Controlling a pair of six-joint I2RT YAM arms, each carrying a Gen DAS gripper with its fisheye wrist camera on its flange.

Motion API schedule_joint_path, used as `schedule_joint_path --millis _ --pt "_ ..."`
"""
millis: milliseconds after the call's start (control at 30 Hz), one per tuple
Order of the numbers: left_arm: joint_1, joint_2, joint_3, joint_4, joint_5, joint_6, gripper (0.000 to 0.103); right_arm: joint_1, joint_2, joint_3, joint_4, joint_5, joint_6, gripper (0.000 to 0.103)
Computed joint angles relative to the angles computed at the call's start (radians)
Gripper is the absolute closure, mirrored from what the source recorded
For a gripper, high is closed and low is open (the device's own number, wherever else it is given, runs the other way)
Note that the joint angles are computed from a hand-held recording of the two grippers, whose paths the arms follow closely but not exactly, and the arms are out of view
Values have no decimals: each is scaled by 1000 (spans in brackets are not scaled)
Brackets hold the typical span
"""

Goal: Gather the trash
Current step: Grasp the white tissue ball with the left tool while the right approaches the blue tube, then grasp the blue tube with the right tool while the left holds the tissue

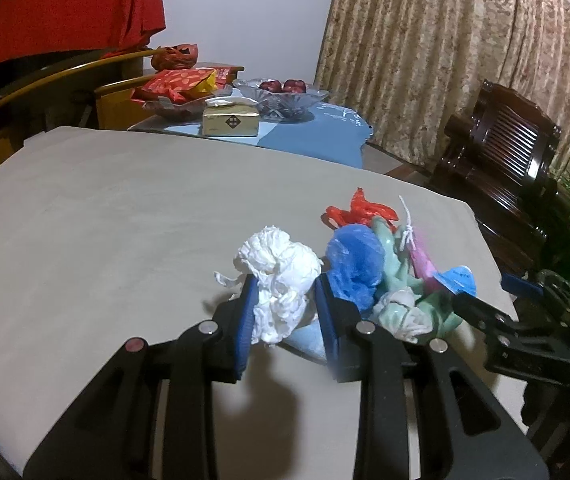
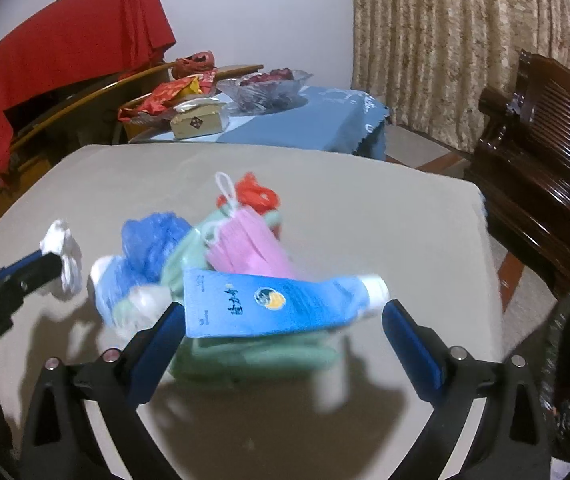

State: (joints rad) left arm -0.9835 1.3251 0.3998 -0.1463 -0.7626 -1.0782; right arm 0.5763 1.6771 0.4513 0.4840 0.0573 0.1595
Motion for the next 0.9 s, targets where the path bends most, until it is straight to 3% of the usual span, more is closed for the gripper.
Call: schedule_joint_path --millis 267,467,900 --pt "-39 60 42 2 -1 -17 74 -100 -87 -129 -14 25 -65 7" --pt "-61 109 62 15 8 -34 74 -134 -121 -137 -18 -3 -55 7" --pt "-65 139 63 -1 14 -56 74 -42 146 -15 60 85 4 7"
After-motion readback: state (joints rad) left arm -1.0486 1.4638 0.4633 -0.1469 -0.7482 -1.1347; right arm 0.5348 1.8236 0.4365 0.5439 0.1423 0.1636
